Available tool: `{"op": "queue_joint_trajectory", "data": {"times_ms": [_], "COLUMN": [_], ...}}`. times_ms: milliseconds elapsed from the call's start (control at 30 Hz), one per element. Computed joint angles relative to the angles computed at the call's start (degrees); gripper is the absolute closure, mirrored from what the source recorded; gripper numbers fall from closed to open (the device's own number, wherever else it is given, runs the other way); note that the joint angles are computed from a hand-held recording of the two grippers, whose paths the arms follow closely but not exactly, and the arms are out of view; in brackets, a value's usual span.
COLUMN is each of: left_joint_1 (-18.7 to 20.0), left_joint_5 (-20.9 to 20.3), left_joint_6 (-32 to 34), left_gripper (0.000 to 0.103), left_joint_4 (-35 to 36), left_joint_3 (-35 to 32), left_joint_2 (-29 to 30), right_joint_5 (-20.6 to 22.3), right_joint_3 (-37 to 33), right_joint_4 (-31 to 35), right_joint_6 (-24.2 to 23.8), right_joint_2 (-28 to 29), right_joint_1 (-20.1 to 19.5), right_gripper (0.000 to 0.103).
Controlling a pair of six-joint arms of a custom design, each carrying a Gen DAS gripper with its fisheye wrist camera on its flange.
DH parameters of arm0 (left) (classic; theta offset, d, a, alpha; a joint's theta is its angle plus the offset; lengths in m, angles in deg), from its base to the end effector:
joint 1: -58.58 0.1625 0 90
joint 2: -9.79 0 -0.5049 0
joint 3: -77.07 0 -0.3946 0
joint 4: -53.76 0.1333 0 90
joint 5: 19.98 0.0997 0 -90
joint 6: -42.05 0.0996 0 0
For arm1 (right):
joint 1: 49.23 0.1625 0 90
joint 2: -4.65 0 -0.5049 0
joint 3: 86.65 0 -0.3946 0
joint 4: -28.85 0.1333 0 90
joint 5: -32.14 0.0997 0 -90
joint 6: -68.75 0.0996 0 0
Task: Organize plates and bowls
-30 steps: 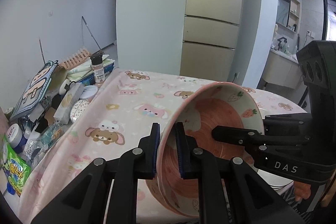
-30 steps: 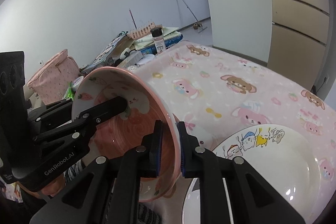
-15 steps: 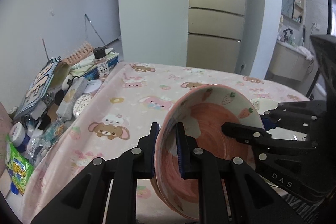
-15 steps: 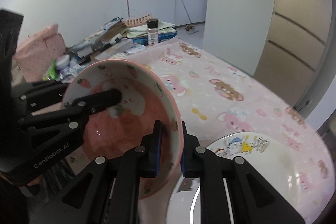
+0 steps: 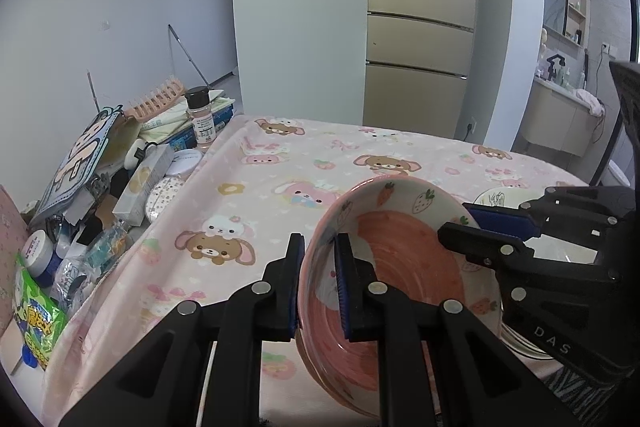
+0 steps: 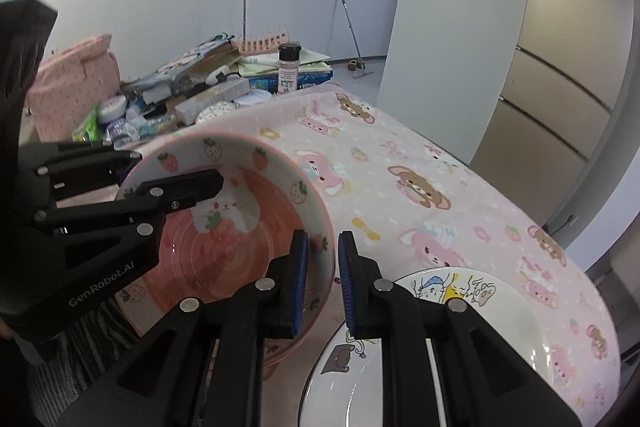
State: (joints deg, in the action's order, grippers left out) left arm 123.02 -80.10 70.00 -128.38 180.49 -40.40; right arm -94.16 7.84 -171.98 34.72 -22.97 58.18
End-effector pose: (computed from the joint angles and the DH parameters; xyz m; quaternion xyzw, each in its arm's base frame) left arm -0.1332 -0.7026 0.2297 0.3335 0.8521 -0.3167 0.2497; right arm 0.2893 -0.6742 0.0451 0.2774 -0.8445 0.3102 0.3372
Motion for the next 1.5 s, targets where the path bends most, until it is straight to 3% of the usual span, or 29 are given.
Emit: {"op": "queue_joint_trajectory", "data": {"times_ms": [100,267,300,333,400,567,733,867,967,1033,1067,1133,1167,1200,1233,1267,1500], "left_joint_1": [0.3,2.7,2.8,2.9,2.8,3.2,4.7,4.1,3.6,3.0,2.8,3.0,3.1,2.8,2.3,2.1,3.0], "left_joint_5": [-1.5,-9.8,-10.4,-10.8,-11.0,-13.2,-19.4,-17.4,-15.3,-13.0,-12.5,-13.6,-14.1,-13.1,-9.7,-8.2,-10.8], "left_joint_6": [-1.5,-10.8,-11.4,-11.7,-11.9,-12.5,-14.5,-13.5,-12.6,-11.8,-11.6,-11.9,-12.1,-12.6,-13.0,-12.8,-14.0], "left_gripper": [0.088,0.087,0.087,0.087,0.087,0.087,0.087,0.087,0.087,0.087,0.086,0.069,0.034,0.010,0.003,0.000,0.000], "left_joint_4": [0.9,8.6,9.0,9.3,8.8,8.6,8.4,8.3,7.7,6.3,6.0,6.6,7.0,6.9,4.4,3.0,5.1], "left_joint_3": [-0.1,-2.5,-2.5,-2.6,-2.3,-2.2,-2.6,-2.3,-2.1,-1.6,-1.5,-1.6,-1.7,-1.6,-1.4,-1.3,-2.2], "left_joint_2": [-0.5,-2.5,-2.6,-2.7,-2.8,-3.2,-4.2,-4.0,-3.6,-3.4,-3.3,-3.5,-3.5,-3.5,-3.0,-2.7,-2.9], "right_joint_5": [2.0,6.5,7.0,7.5,7.6,9.4,10.3,11.3,11.8,11.6,11.3,10.1,9.4,9.2,10.6,11.3,9.4], "right_joint_3": [0.6,1.9,2.1,2.3,2.7,3.3,3.5,4.0,4.2,4.1,4.0,3.5,3.4,3.4,3.8,4.0,4.4], "right_joint_4": [1.2,2.4,2.6,2.3,0.3,-0.3,0.2,-0.6,-0.6,0.7,1.3,2.1,1.7,1.5,2.1,2.5,2.2], "right_joint_6": [2.3,7.7,8.6,9.5,10.3,11.7,12.6,13.4,14.4,14.6,14.6,14.2,14.2,14.4,15.1,15.8,16.8], "right_joint_2": [-0.8,-2.7,-3.0,-3.3,-3.3,-4.0,-4.2,-4.6,-5.0,-5.3,-5.4,-5.2,-5.1,-5.0,-5.5,-5.9,-7.0], "right_joint_1": [-0.5,-1.7,-1.9,-2.0,-2.1,-2.6,-2.8,-2.9,-3.0,-2.9,-2.8,-2.5,-2.3,-2.3,-2.7,-2.9,-2.5], "right_gripper": [0.088,0.086,0.078,0.062,0.042,0.041,0.041,0.035,0.018,0.000,0.000,0.000,0.000,0.000,0.000,0.000,0.000]}}
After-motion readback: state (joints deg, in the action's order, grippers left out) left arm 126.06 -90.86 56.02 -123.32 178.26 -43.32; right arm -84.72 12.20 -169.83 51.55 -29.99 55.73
